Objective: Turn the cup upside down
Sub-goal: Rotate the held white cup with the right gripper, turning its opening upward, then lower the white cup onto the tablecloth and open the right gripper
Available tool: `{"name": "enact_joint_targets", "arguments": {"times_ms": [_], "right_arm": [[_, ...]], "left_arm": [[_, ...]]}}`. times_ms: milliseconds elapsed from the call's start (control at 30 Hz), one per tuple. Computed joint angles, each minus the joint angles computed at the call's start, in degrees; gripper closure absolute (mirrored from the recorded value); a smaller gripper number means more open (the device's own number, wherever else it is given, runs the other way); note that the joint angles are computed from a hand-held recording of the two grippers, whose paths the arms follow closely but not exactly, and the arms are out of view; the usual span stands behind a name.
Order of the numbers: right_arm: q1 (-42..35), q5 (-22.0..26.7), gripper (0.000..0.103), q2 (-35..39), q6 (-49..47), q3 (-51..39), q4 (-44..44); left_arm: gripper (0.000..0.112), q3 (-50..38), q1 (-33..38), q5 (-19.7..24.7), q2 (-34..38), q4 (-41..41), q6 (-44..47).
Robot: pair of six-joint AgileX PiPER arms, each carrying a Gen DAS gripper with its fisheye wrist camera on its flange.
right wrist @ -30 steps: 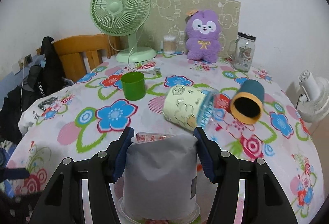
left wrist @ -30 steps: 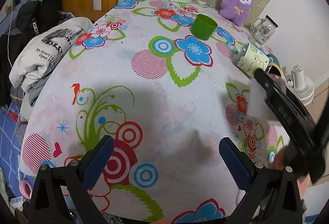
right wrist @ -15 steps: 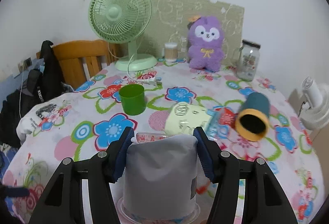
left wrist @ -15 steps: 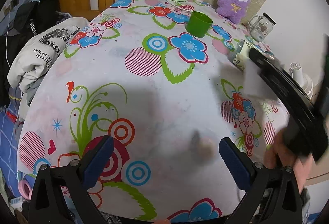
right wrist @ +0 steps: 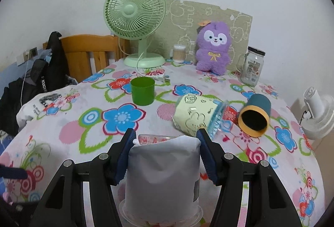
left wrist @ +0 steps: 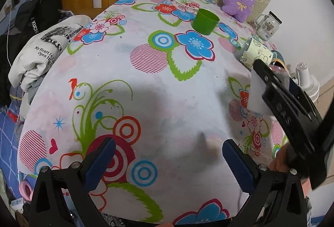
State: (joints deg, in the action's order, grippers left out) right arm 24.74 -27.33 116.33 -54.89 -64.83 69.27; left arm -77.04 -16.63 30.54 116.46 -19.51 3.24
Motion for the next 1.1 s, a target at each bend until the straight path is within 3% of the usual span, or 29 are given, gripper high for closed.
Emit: {"name": "enact_joint_targets", "arguments": {"times_ms": [133, 333, 467, 733, 1100], "right_arm": [[0.07, 0.82, 0.04, -2.33, 3.49, 3.14, -2.71], [-0.57, 4.06, 0.028, -3.99, 0.67, 3.03, 0.62], [-0.49, 6.19, 0.028, -6.07, 1.39, 4.73, 0.96], [1.47, 4.64, 0.027, -11.18, -0.71, 8.97, 4.0], [2.32, 5.51, 0.027, -18.4, -11.2, 12.01, 15.24]], "left_arm": [[0.009, -0.63, -0.44, 0.33, 0.62, -0.1, 0.12], [0.009, -0.38, -1.18, 0.14, 0.3, 0.33, -0.13], [0.009, -0.11, -0.8, -0.09, 0.15, 0.69, -0.73], [0.01, -0.12, -0.85, 0.07, 0.29, -0.02, 0.12], [0.009, 2.56, -2.51, -1.37, -3.68, -5.16, 6.67]]}}
